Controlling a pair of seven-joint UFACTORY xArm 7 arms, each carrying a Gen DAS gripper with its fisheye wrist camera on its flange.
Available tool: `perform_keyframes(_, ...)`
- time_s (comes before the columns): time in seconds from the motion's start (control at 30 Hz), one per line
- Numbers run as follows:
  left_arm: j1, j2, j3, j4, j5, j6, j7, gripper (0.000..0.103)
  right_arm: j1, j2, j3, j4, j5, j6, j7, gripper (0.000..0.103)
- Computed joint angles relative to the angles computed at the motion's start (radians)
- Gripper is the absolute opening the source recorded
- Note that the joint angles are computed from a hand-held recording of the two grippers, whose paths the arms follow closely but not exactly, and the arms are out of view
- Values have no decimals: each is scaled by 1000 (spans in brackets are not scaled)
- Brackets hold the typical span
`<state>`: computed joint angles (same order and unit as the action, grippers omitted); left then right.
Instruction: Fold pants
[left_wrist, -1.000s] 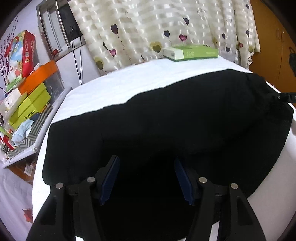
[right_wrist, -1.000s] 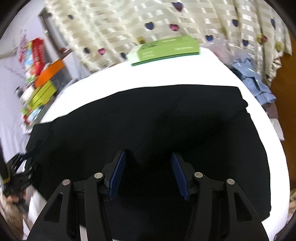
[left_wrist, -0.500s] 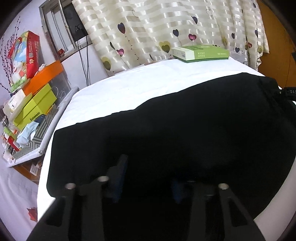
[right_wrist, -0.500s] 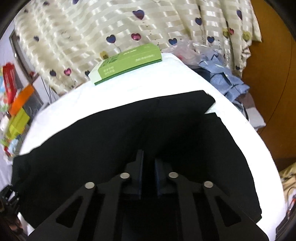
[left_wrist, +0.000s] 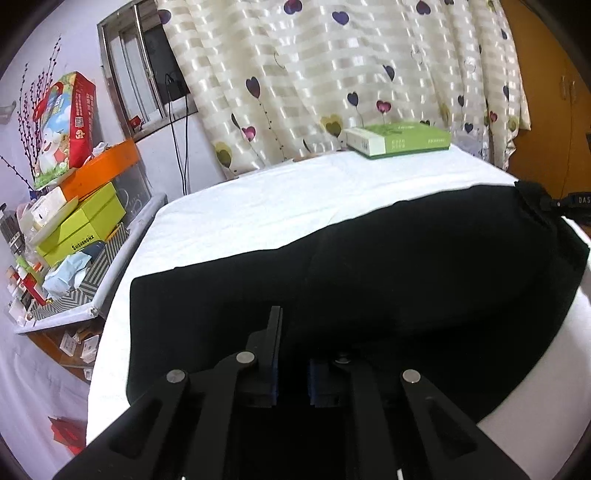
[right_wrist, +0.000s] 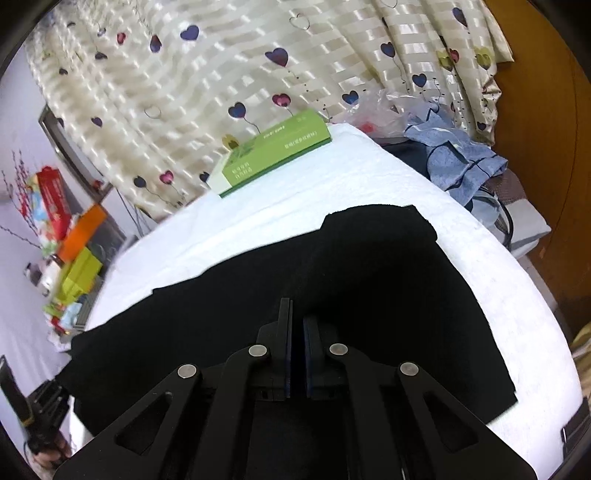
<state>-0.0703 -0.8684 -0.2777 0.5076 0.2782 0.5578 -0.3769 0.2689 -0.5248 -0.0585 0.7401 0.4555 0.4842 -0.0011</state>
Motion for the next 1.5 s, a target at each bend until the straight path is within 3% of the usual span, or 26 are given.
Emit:
perform_keyframes(0.47,-89,-122,-15,-53,-44,109,12,12,7,-95,-34,-82,16,22,-24,5)
perform_keyframes(1.0,-153,-172,-55,-78,-42,221,1,12,-14,-96,-37,-94,3,59,-39,5)
perform_keyframes(1.4,-191,-192,-30,-86,-71,270,15,12,-38,-106,-17,-95,-33,79,-23,5)
perform_keyframes(1.5,-207,-212,-13,-90,-90,280,26,12,-62,-122,6,-98,-69,79,-2,10)
